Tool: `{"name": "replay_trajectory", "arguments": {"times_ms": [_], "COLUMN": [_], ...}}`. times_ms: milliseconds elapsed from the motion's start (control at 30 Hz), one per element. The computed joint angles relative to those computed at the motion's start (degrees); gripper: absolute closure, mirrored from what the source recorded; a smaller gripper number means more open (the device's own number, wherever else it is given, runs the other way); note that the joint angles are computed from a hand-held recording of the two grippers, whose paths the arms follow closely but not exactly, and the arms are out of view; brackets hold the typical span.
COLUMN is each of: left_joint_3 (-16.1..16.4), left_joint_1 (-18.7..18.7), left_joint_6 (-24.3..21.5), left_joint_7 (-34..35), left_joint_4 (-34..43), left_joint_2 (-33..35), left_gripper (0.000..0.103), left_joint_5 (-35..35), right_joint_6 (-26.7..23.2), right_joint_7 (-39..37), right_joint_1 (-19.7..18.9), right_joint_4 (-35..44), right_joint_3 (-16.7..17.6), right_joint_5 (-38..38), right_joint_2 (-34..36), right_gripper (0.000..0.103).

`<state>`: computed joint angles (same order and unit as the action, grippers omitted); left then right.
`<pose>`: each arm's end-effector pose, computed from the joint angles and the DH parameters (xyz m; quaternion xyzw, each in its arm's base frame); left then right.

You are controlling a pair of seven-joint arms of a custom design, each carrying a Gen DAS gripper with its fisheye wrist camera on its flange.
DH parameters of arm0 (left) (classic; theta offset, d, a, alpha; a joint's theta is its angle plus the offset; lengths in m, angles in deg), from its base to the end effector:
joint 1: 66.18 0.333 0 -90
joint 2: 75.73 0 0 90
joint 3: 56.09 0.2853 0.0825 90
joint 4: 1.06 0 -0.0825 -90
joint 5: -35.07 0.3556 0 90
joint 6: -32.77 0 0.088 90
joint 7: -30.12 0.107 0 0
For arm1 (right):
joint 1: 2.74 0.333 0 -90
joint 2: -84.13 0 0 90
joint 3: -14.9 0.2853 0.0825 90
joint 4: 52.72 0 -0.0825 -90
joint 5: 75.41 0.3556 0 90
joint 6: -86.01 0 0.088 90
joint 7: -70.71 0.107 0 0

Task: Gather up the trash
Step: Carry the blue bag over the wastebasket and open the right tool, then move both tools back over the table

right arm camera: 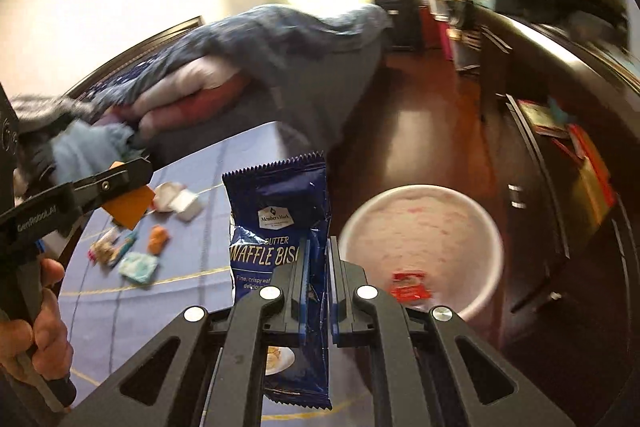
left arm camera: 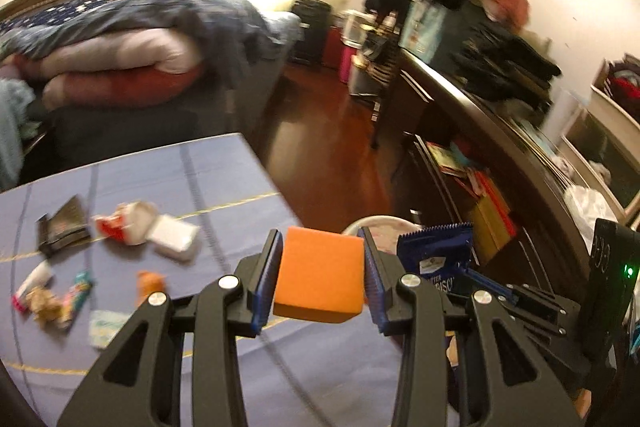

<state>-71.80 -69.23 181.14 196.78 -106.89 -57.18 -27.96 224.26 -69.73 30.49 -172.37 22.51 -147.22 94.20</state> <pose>0.6025 -0.1736 0.3795 -0.3505 0.8313 -0.4282 0.0518 0.4301 0.3628 0.3466 -0.4144 0.8084 -0.2734 0.3163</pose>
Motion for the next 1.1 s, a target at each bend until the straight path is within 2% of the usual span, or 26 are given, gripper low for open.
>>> {"name": "replay_trajectory", "arguments": {"times_ms": [133,333,567,800,867,1000,1100], "left_joint_3": [-1.2,-2.1,-1.4,-1.8,-1.4,-2.3,-2.8], "left_joint_1": [-2.0,-5.4,-10.4,-13.7,-14.6,-14.6,-14.2], "left_joint_6": [0.9,2.4,1.9,2.2,0.8,1.3,1.3], "left_joint_7": [0.5,-2.3,-14.0,-21.5,-24.2,-25.8,-26.8], "left_joint_4": [0.2,2.7,11.9,19.9,23.0,25.7,26.8], "left_joint_2": [1.0,4.7,14.3,22.3,24.7,27.4,28.4], "left_gripper": [0.064,0.064,0.064,0.062,0.045,0.033,0.026], "left_joint_5": [1.2,6.3,18.6,27.2,29.6,31.2,31.7], "right_joint_6": [-2.3,-5.6,-2.5,0.3,0.7,1.1,2.1], "right_joint_7": [3.4,5.7,7.8,9.0,8.9,7.7,7.2], "right_joint_1": [-0.4,-2.0,-5.6,-7.4,-7.6,-7.8,-8.1], "right_joint_4": [-4.7,-9.2,-11.8,-11.0,-10.5,-9.4,-8.8], "right_joint_3": [0.3,1.1,-0.5,-2.1,-2.5,-3.3,-3.9], "right_joint_5": [0.8,3.9,4.6,3.9,3.7,4.3,4.2], "right_joint_2": [-3.3,-5.6,-4.5,-1.0,0.0,1.7,2.9], "right_gripper": [0.095,0.095,0.095,0.093,0.091,0.085,0.075]}}
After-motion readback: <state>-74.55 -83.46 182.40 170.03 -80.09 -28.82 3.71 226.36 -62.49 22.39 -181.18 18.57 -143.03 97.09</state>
